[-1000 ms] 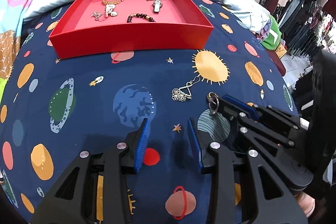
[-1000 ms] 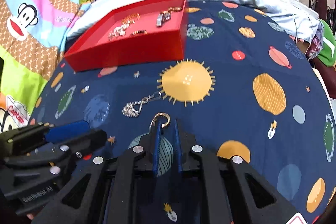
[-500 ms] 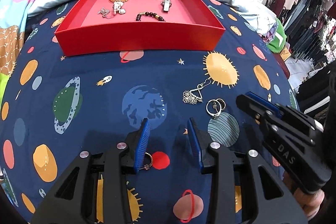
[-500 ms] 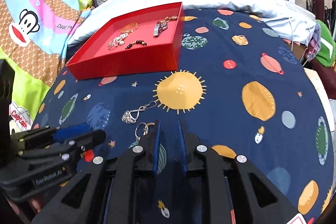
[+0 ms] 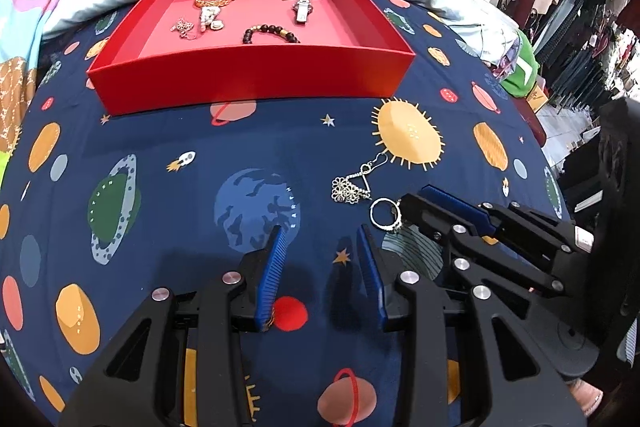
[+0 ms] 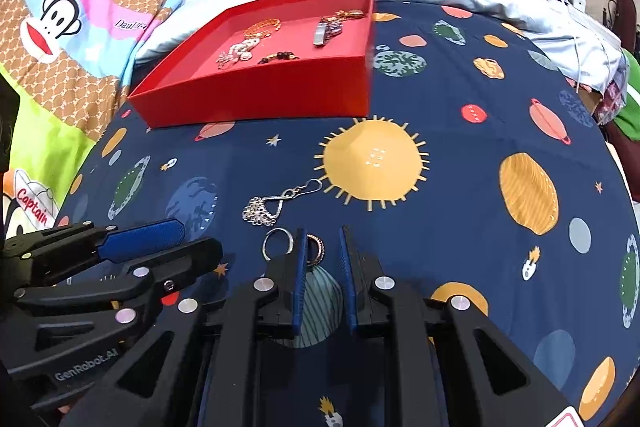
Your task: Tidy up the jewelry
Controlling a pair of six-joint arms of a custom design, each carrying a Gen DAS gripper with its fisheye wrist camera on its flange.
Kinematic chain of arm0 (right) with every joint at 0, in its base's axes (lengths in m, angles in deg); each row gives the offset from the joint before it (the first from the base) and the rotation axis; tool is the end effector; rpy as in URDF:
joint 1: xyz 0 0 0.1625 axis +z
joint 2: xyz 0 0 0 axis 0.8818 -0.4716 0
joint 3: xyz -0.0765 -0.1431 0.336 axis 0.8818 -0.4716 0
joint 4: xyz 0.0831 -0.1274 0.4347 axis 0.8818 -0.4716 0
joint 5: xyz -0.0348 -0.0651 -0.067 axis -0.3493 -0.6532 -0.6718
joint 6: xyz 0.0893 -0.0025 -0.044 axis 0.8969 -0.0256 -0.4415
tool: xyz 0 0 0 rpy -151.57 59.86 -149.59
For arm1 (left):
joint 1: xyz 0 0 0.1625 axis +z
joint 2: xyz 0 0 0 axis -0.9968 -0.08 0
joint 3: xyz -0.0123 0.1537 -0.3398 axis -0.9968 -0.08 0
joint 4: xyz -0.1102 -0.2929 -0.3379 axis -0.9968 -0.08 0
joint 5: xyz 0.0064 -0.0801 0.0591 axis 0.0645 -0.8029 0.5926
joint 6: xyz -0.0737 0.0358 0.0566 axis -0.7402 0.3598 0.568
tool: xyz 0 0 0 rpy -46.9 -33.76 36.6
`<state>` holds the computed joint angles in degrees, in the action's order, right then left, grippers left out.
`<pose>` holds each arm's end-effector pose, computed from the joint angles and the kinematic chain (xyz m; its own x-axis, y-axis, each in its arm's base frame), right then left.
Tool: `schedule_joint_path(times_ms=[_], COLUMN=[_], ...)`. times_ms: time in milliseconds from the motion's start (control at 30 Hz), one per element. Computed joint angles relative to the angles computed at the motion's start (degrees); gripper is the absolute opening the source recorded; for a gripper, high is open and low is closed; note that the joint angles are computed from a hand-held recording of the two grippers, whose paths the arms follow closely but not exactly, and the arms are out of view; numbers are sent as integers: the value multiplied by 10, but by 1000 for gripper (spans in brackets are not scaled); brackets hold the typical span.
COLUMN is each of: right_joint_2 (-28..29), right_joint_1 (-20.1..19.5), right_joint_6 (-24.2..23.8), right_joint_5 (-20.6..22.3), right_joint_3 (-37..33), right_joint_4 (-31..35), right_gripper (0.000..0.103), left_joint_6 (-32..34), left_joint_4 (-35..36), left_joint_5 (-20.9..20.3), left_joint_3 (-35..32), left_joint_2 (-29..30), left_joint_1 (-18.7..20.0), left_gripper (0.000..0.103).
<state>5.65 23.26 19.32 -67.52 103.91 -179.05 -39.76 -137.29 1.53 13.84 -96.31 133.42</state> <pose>0.0481 -0.7193 0.2263 -0.7342 -0.4839 0.4762 -0.6182 0.7665 -0.1742 -0.3304 -0.6745 -0.0341 -0.8368 -0.1248 -0.5331 0.1903 0.8467 -0.4969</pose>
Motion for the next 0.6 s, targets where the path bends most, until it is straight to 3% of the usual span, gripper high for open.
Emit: schedule_joint_path(times_ms=[367,600], right_joint_2=[-13,-28], right_joint_1=[-6,-11], right_joint_6=[7,12], right_joint_5=[-32,-28], right_joint_3=[4,9], right_joint_4=[-24,-23], right_gripper=[12,12], left_joint_6=[26,41], left_joint_4=[5,34], left_joint_5=[-21,12], left_joint_3=[-53,-96], left_joint_2=[41,73], left_joint_1=[5,0], left_gripper=[35,35])
